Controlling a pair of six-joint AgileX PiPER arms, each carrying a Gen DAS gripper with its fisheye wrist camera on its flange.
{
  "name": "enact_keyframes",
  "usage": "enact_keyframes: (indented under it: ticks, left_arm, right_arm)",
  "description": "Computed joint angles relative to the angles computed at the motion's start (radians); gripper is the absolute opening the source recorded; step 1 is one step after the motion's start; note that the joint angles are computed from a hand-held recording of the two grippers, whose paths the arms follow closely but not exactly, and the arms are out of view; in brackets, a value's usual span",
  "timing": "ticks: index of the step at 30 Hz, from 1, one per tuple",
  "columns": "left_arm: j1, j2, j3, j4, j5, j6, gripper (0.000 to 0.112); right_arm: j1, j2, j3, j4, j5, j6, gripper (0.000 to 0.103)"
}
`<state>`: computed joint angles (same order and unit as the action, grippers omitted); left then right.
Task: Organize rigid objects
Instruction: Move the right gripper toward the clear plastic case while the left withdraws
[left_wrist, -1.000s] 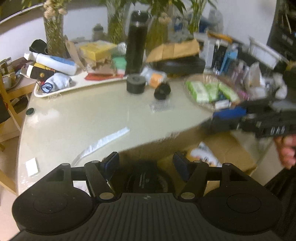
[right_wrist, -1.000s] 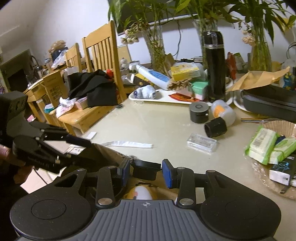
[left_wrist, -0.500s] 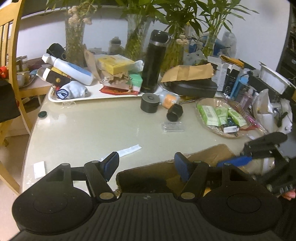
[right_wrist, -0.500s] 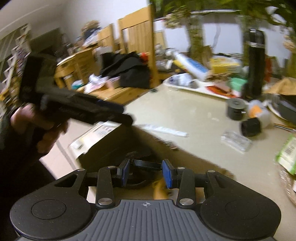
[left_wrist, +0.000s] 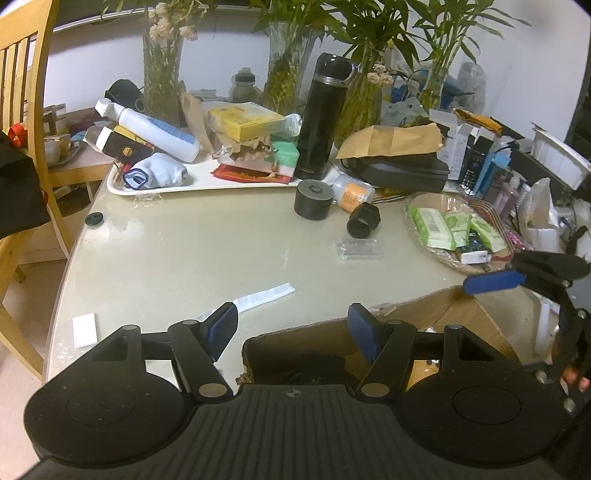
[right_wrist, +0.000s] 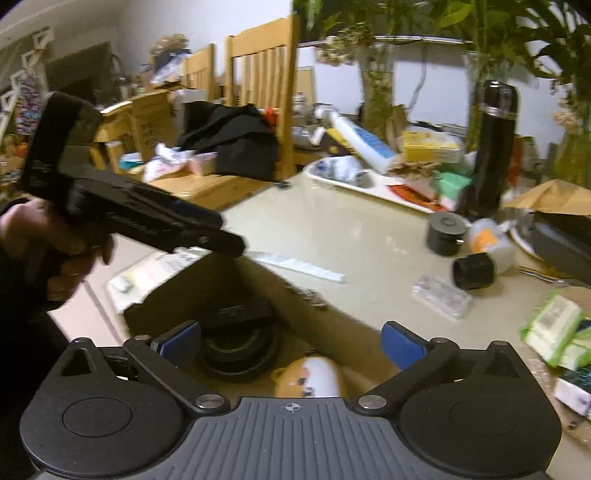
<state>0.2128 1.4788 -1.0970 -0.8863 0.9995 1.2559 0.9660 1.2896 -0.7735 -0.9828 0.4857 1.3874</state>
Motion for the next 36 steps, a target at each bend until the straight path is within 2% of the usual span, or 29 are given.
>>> enact_keyframes:
  ticks: [4, 11, 18, 27, 32, 36]
  left_arm:
    - [-0.006, 0.001, 0.002, 0.007, -0.007, -0.001, 0.065]
    - [-0.006, 0.003, 0.007, -0.016, -0.018, 0.003, 0.065]
    - [-0.011, 0.011, -0.002, -0.049, -0.004, -0.022, 0.066]
    - [-0.014, -0.004, 0.017, -0.079, -0.010, -0.018, 0.066]
    - [-0.014, -0.003, 0.014, -0.082, -0.018, -0.023, 0.066]
    - [-0.015, 0.002, 0.010, -0.075, -0.025, -0.024, 0.066]
  right_arm:
    - [-0.003, 0.022, -0.012, -0.029, 0.102, 0.088, 0.103]
    - [-0.053, 0.010, 0.019, -0.071, 0.148, 0.220, 0.103]
    - [-0.069, -0.009, 0.047, -0.147, 0.161, 0.336, 0.103]
    - [-0.054, 0.014, 0.044, -0.190, 0.201, 0.362, 0.103]
    - [-0.095, 0.059, 0.015, -0.220, 0.192, 0.343, 0.103]
    - [-0.152, 0.080, -0.001, -0.208, 0.139, 0.300, 0.103]
